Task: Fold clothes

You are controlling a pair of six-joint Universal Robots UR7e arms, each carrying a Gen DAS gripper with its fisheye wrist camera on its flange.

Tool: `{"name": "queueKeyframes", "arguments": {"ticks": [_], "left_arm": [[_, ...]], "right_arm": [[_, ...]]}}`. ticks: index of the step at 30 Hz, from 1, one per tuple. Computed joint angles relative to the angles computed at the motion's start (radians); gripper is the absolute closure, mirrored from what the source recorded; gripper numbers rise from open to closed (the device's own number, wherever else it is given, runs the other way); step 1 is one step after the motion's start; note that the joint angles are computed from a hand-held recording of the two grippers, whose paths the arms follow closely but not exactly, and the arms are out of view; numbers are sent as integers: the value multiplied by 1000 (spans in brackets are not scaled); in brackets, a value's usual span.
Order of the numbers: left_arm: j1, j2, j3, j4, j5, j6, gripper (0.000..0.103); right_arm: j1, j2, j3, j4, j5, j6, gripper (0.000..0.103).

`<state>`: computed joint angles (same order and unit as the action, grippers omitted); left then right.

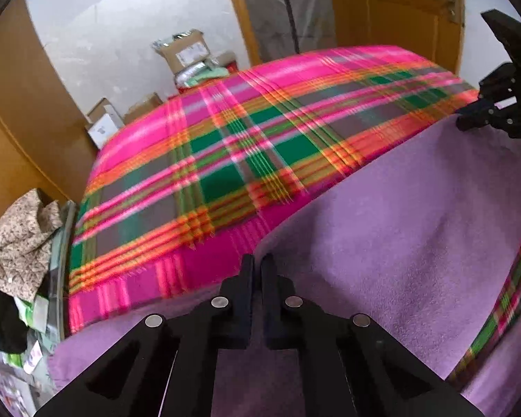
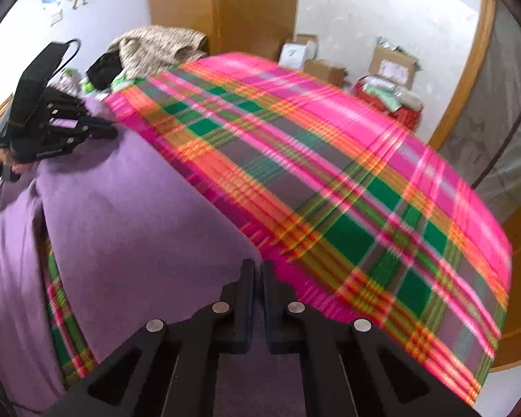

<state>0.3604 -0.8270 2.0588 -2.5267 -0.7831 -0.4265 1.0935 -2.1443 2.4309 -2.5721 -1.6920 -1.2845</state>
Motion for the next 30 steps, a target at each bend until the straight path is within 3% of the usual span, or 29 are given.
{"name": "queueKeyframes", "arguments": {"ticks": [6,11,19,23,26,30], "left_arm": [[17,39,-50,19,63,-5,99],[41,74,-66,30,67,-32,99],[43,62,-63,10,60,-77,97],[7,-10,7,-43,54,-97,93],[-16,-85,60,-9,102,-161,88],[-26,-218,133,131,179,-324,74]], "right_arm": [[60,98,-6,-140,-57,71,98],[68,187,-16,-209,-110,119,97],[81,218,0,-298,-144,178,97],[87,155,9,-245,-106,169,94],[100,103,1,-151,-47,185,91],[139,85,5,-87,1,204,68]]}}
